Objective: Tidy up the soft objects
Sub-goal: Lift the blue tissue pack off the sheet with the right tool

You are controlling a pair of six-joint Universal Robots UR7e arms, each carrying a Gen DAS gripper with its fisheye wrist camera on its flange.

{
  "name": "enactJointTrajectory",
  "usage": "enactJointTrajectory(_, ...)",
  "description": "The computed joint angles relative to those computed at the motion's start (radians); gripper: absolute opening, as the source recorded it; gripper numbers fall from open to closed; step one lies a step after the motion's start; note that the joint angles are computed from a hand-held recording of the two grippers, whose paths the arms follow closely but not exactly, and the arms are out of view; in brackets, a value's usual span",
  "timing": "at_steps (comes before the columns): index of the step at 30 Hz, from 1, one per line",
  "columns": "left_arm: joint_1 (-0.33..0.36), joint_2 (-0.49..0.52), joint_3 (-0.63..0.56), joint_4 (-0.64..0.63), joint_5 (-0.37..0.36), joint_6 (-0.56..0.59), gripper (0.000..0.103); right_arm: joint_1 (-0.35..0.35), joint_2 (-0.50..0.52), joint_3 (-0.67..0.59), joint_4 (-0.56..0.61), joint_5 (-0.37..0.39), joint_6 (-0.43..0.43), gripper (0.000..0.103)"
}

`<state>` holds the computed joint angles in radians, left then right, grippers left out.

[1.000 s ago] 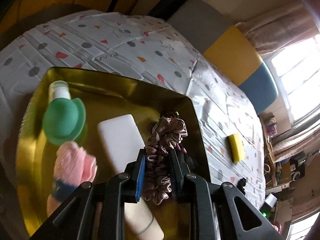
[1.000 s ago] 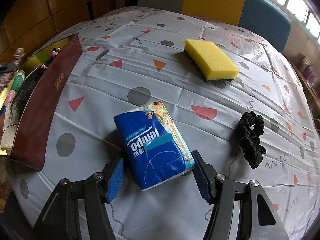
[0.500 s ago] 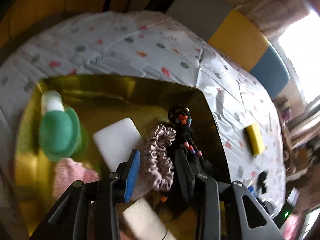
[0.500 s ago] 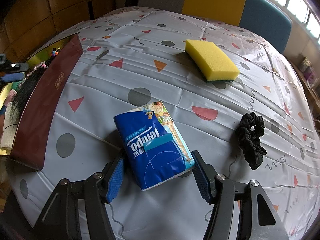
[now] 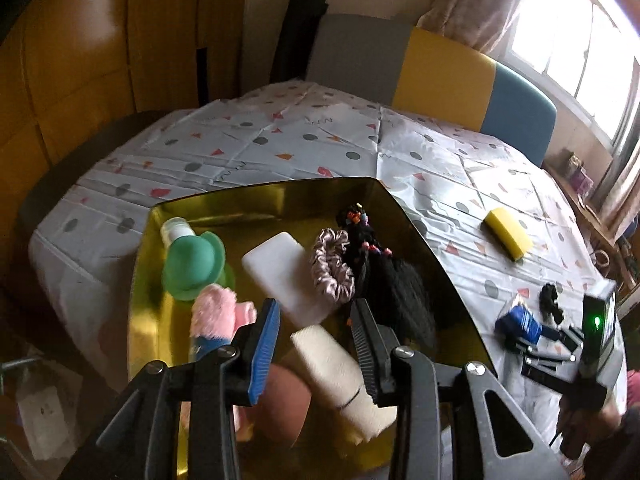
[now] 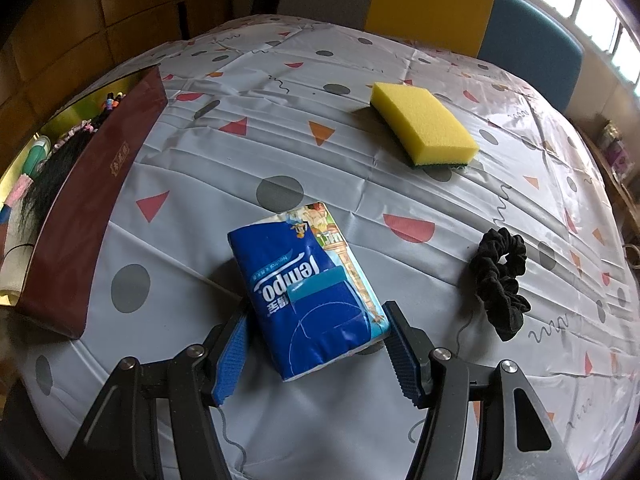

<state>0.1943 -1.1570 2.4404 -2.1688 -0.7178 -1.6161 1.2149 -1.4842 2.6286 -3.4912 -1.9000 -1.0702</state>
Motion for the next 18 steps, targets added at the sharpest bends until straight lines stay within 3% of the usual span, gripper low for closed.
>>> enactJointTrajectory(8, -0.093, -0.017, 0.006, 0.145, -0.042, -0.114, 0.037, -0.002, 0.003, 0.005, -0.016, 0.003, -0.009, 0.063)
enactJointTrajectory(18, -0.13, -0.066, 0.03, 0.221, -0.067, -0.202, 0.037, -0.006, 0.003, 0.007, -0.024, 0.007, -0.018, 0.063)
